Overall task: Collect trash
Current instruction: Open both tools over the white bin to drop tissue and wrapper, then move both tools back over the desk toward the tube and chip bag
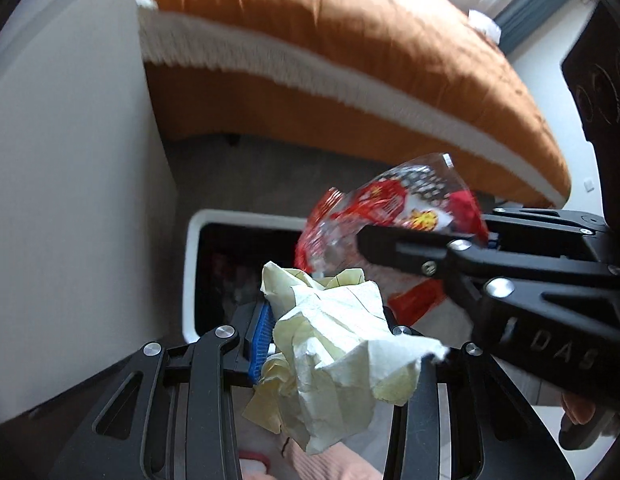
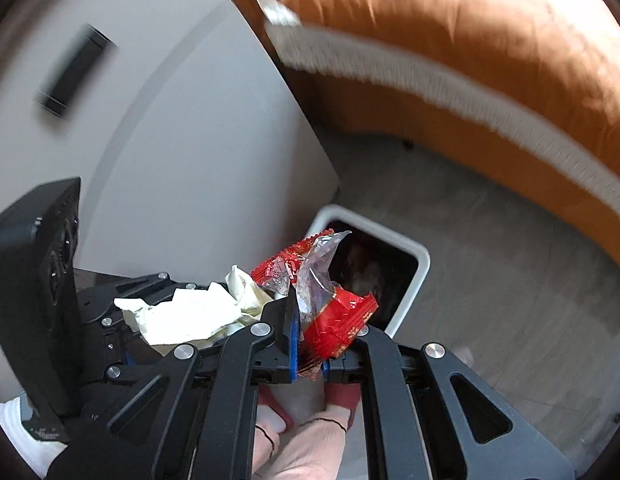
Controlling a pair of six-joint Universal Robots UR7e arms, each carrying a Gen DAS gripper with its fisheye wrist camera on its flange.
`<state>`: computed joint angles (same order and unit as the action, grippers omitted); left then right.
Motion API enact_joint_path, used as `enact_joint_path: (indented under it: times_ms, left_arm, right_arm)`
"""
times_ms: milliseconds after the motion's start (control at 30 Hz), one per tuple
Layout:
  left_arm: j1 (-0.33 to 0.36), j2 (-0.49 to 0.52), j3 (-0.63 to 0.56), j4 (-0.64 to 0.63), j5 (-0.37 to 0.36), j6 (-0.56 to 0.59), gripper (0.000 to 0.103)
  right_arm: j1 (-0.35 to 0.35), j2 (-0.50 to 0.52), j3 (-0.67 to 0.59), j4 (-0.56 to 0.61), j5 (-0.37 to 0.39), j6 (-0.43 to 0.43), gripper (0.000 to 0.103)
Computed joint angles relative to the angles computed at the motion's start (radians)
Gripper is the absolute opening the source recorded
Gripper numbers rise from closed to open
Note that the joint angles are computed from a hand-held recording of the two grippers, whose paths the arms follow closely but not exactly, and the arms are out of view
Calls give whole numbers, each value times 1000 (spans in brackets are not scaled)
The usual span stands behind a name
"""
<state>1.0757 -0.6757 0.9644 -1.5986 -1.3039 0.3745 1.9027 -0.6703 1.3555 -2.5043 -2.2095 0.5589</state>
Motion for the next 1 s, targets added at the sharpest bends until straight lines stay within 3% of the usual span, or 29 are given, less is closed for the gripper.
enact_joint_path:
  times_ms: [100, 167, 200, 233, 267, 467, 600, 767, 1000]
  left_arm:
    - [19, 23, 43, -42, 36, 16, 42]
    - [32, 45, 49, -46, 57, 17, 57]
    - [38, 53, 50, -53, 60, 16, 82]
    - [44, 59, 60, -76, 69, 17, 99]
    - [48, 61, 68, -92, 73, 17, 99]
    - [43, 87, 54, -104, 121, 23, 99]
    - [28, 88, 22, -90, 118, 27, 99]
    - [-1, 58, 10, -79, 122, 33, 99]
    - [-60, -13, -35, -69, 69, -12, 99]
  right_arm:
    - [-42, 33, 11, -20, 21, -33, 12]
    - [-64, 46, 12, -23, 37, -41, 24]
    - [-85, 48, 24, -38, 73, -49, 53]
    - [-97, 46, 30, -49, 101, -52, 69]
    - [-113, 46, 36, -58, 130, -62, 85]
    - [-139, 37, 34, 15, 158, -61, 98]
    - [-122, 0, 49, 14, 147, -29, 98]
    - [-77, -35, 30, 35, 100, 7, 98]
    - [31, -56, -43, 74, 17, 42, 98]
